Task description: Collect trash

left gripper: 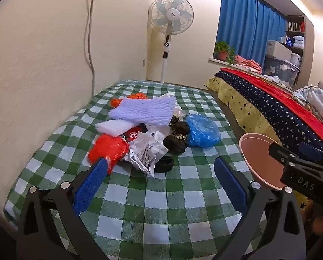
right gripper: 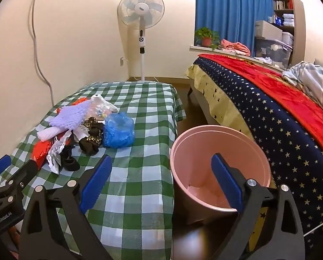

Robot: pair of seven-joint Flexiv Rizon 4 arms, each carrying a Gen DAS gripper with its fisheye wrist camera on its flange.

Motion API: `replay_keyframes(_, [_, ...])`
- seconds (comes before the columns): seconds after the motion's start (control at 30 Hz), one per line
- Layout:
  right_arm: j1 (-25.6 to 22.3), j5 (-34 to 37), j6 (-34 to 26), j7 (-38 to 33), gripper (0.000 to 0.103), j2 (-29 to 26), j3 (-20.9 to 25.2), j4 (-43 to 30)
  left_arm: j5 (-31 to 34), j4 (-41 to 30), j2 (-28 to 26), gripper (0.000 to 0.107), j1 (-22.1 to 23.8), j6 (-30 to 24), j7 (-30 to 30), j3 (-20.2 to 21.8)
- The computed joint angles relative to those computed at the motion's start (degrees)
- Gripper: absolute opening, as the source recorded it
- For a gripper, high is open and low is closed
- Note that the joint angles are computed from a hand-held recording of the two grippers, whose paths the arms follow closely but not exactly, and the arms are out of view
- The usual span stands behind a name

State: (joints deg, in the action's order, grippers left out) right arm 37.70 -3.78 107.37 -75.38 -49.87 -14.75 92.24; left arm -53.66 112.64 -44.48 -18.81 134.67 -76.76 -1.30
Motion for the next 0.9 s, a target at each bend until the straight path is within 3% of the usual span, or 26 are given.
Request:
replay_keyframes(0.07, [2.32, 1.85, 1.31, 0.27, 0.091, -0.79, -2.32, 0.32, -0.01, 0.09, 0.01, 0.095, 0.12, 0.38, -0.1, 0.12])
replay_keyframes(0.13, [3.13, 2.93, 1.7, -0.04, 0.091, -0.89, -3.35, 0.3, 4.01, 1.2, 0.76, 0.095, 2.44, -0.71, -2.94, -0.83])
replay_keyframes(0.23, [3.36, 3.58, 1.56, -0.35, 0.091, -0.92, -3.7, 0.02, 1.38, 0.14, 0.16, 0.094, 0.17, -1.32, -1.1, 0.44])
replay_keyframes(0.9, [3.79, 4.72, 1.53, -1.37, 0.091, -0.84, -3.86, -0.03, 2.1, 0.0, 0.06, 0.094, -0.25, -1.56, -1.88, 0.75])
